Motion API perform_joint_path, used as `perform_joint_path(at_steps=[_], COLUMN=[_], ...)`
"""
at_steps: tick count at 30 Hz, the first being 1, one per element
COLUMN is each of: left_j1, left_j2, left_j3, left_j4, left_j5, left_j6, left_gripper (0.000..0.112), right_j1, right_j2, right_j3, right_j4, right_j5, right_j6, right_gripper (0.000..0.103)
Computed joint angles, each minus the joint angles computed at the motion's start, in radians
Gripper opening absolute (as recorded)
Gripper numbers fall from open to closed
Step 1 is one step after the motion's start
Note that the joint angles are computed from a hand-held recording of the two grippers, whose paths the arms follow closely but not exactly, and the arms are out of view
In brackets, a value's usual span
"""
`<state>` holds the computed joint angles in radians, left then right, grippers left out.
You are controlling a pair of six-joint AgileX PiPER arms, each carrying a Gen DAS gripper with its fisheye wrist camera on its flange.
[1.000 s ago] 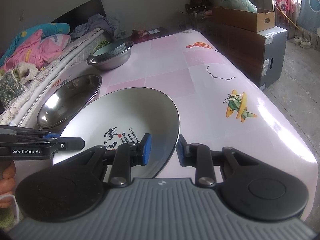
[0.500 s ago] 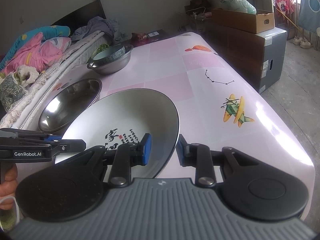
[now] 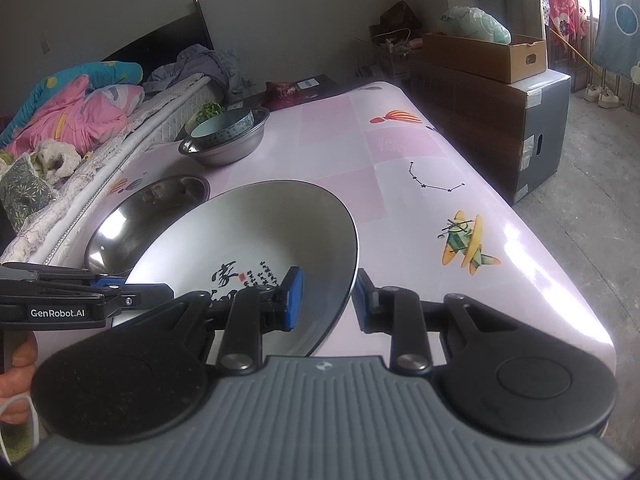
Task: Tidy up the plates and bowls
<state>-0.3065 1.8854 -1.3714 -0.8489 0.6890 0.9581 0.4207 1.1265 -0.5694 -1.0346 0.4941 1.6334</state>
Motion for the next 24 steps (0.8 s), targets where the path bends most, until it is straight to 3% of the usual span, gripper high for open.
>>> perform_joint_path(at_steps=[13, 24], left_j1=[0.043, 0.106], left_j2=[-0.028, -0.016], left_j3=[0.000, -0.046], left_j4=[-0.055, -0.071], left_j5=[0.021, 0.046], left_j6=[0.034, 0.024], left_gripper=[0.029, 0.029], right_j1=[0.054, 0.058], right_j2=[0.004, 0.103], right_j3=[-0.078, -0.213], right_j4=[0.012, 0.045], right_j5=[0.071, 0.059], right_j6=[-0.040, -0.119], right_gripper=[0.026, 0.026])
